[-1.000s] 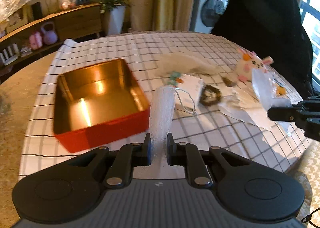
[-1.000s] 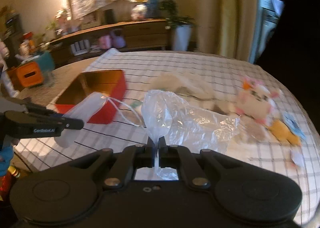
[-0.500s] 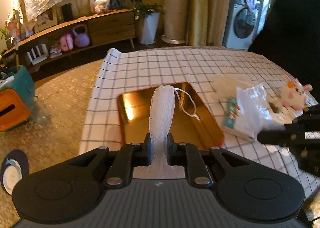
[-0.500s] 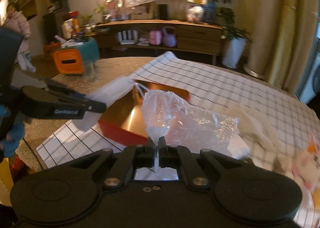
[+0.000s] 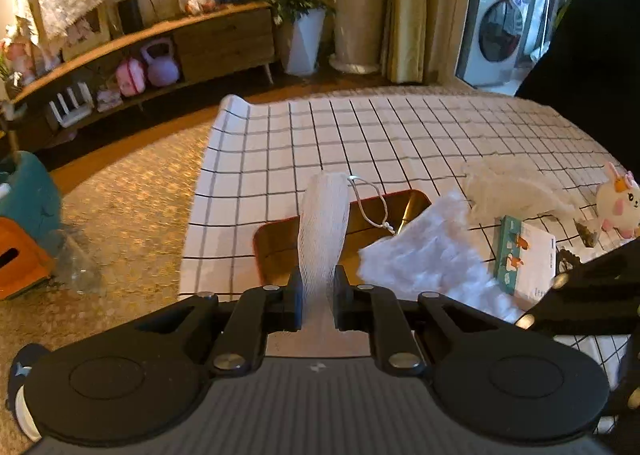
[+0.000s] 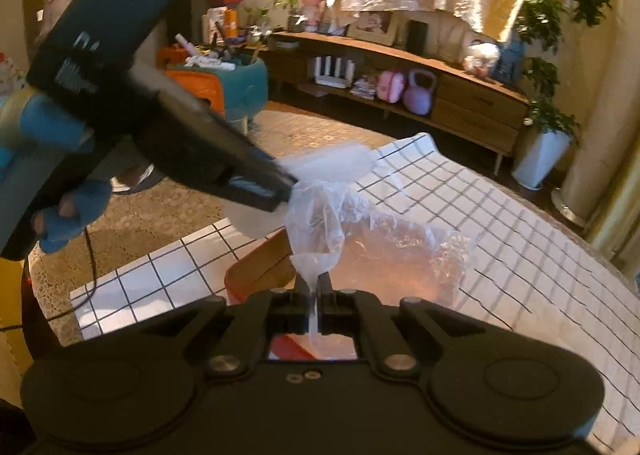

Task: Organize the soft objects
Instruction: 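Carry the plastic bag with both grippers over the red tin box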

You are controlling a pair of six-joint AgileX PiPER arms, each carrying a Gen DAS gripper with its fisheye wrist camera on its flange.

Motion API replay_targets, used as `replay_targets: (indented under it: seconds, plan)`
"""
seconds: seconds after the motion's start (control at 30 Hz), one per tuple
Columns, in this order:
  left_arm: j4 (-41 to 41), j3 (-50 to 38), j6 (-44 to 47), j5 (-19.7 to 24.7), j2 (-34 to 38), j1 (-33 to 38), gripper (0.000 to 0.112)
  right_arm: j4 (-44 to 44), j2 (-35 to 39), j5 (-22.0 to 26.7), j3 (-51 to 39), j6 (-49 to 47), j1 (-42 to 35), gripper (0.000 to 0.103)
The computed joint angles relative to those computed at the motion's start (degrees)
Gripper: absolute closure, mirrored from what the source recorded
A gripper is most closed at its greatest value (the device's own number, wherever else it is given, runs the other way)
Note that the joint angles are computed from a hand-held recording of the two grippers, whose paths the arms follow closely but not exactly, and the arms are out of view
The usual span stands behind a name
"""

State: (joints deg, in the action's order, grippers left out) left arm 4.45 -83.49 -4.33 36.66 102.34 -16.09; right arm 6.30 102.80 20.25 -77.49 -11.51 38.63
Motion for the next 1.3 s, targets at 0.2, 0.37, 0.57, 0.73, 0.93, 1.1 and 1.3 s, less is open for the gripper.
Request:
replay_targets:
  seconds: [0.2, 0.37, 0.57, 0.73, 0.93, 1.1, 1.3]
  plan:
    - [-5.2, -8.6, 4.0, 5.2, 9.5, 0.6, 0.098, 8.7, 9.2, 4.7, -8.9, -10.0, -1.8, 0.101]
    - [-7.1, -13.0, 6.3, 7.0, 14.8, 0.6, 0.098, 4.3, 13.5, 8.2, -13.3, -4.1, -2.0, 0.101]
    - [-8.5, -17.9, 7.9, 10.0, 19.6, 0.3, 0.098, 3.9, 17.4, 11.5, -17.5, 0.2, -3.5, 0.102]
    - [-8.3, -19.6, 8.2, 11.2, 21.7, -0.2, 0.098, 3.4, 18.6, 12.4, -18.0, 1.9, -3.9, 0.102]
    - [-8.6, -19.6, 8.7, 10.5, 23.1, 0.0, 0.098, 1.9, 19.9, 13.8, -19.6, 5.6, -4.3, 0.101]
    - [-8.7, -19.6, 9.3, 9.9, 23.3, -0.2, 0.099, -0.6, 21.3, 15.3, -21.3, 9.1, -4.2, 0.099]
    - [-7.0, -18.4, 8.4, 8.3, 22.7, -0.7, 0.093, -2.1, 21.7, 15.2, -21.2, 12.6, -4.0, 0.092]
